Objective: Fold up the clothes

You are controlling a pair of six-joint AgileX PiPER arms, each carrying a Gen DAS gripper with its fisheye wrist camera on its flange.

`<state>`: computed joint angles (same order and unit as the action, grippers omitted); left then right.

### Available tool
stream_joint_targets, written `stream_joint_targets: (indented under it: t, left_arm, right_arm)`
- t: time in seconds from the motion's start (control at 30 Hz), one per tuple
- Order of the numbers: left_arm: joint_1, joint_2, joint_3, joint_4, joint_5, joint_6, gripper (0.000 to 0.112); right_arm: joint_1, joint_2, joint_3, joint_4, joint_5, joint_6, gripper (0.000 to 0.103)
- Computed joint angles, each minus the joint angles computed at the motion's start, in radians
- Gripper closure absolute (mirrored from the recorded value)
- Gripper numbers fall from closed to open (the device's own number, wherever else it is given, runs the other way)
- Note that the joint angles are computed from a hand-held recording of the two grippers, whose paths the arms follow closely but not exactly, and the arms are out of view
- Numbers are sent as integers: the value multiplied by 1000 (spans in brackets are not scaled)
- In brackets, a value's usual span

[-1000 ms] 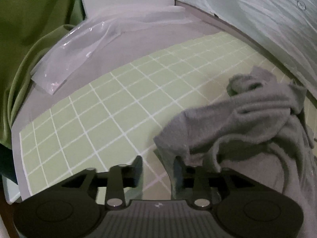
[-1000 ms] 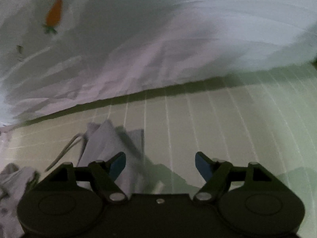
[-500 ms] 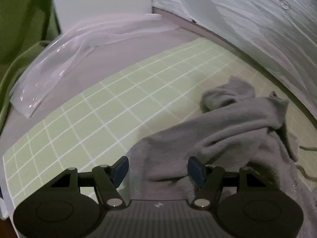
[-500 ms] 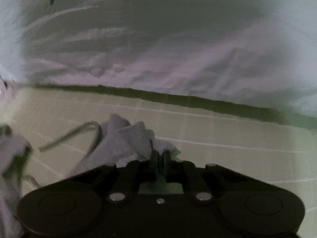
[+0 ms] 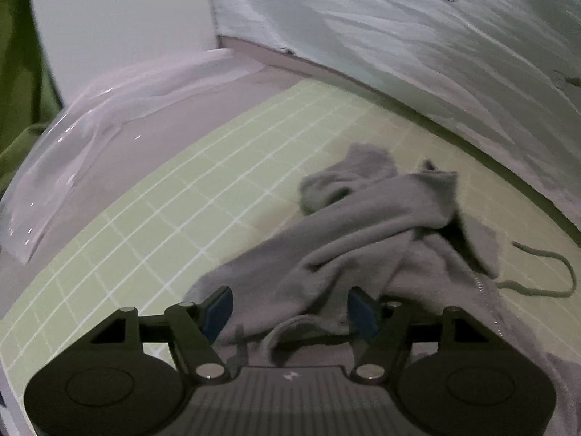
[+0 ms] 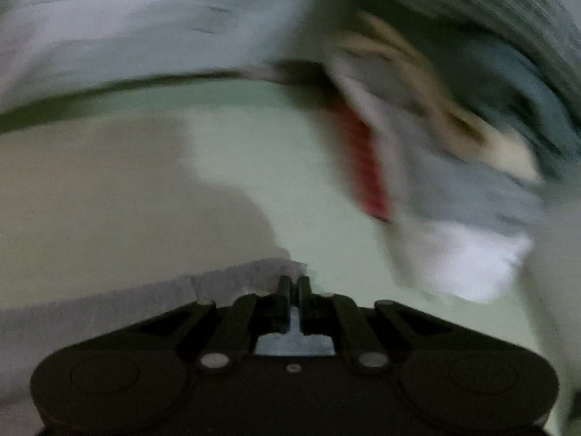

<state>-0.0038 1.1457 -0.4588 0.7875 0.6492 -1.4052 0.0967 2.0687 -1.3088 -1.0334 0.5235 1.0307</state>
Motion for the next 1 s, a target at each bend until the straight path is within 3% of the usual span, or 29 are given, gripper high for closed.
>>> stream_joint_targets:
  t: [0.17, 0.2, 0.3, 0.43, 0.57, 0.67, 0.83, 1.0]
  left_arm:
    - [-66, 37, -31, 83, 17, -30, 38]
    - [-69, 44, -36, 95, 21, -33, 37]
    - [-37, 56, -44, 103, 0, -17, 34]
    - [54, 77, -50, 70, -92, 79, 30]
    - [132, 122, -43, 61, -184, 101, 28]
    - [184, 125, -32, 52, -245, 94, 28]
    - [207, 95, -27, 122, -294, 53, 28]
    - [199, 143, -58, 142, -406, 72, 28]
  right_arm:
    - [-36, -36, 59, -12, 9, 28, 97]
    - [-18, -50, 73, -19, 8, 42, 90]
    - [59, -113, 138, -60, -28, 133, 50]
    - [166, -172, 193, 56, -155, 96, 35]
    - [274, -142, 177, 187, -201, 17, 33]
    - [331, -106, 141, 282, -174, -66, 33]
    - [370, -113, 148, 259, -156, -73, 33]
    - [370, -130, 174, 266, -159, -25, 31]
